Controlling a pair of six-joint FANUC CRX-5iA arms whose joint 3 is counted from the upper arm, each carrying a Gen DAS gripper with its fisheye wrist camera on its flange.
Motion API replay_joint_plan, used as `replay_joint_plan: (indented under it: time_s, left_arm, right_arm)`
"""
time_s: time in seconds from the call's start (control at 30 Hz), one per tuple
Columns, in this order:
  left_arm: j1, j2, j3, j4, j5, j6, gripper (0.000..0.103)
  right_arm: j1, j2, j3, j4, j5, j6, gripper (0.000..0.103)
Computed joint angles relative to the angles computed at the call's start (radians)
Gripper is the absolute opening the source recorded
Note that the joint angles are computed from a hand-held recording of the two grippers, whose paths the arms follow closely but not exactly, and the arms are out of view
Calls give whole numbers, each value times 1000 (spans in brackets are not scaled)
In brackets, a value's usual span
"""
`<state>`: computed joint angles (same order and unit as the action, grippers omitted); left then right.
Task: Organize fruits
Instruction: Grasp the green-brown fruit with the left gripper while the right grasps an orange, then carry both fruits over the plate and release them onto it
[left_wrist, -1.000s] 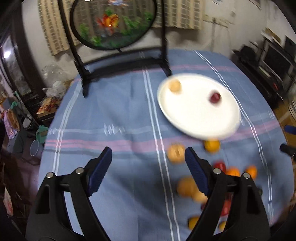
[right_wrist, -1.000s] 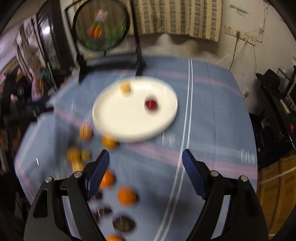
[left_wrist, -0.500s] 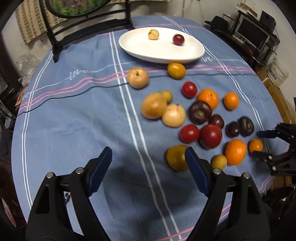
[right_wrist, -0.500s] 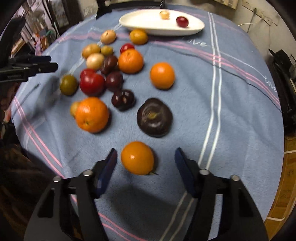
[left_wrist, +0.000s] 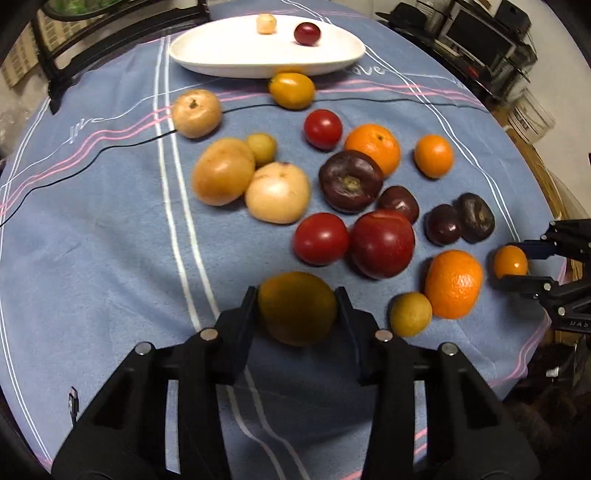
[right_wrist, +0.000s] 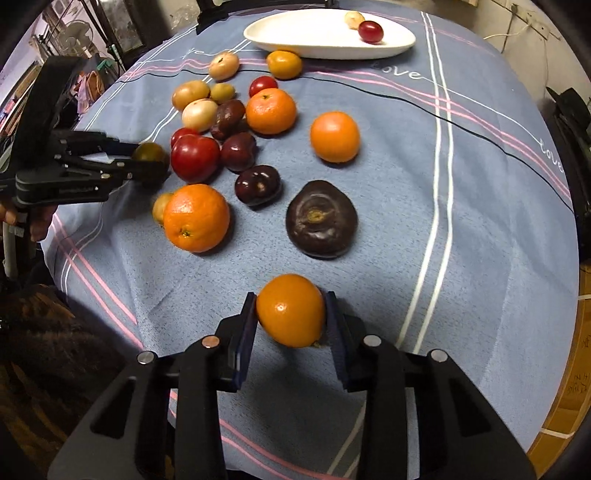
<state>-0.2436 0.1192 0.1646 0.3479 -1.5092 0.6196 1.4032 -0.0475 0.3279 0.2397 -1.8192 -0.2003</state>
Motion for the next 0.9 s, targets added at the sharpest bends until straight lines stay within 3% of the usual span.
replay_joint_plan:
  time_s: [0.13,0.27,0.47,0.6,0.77,0.9]
  left_arm:
    - [13,-7,28,31,8,-6,42]
    - [16,19,130,107,40,1,42]
    - [-52,154,408,140,90,107,42]
    - [-123,261,602,93,113,214,42]
    - [-194,412,845,-3,49,403,42]
    - [-216,442,880,-44,50,438,42]
  right_arm:
    - [-4,-17,-5,18,-1,-10,37]
    - [-31,-24,28,82,-28,45,37]
    - [-174,40,176,260,-81,344,37]
    - [-317,78,247,354,-4,502,37]
    - [-456,102,256,368,99,565,37]
    - [-519,86,211,342,174,553,37]
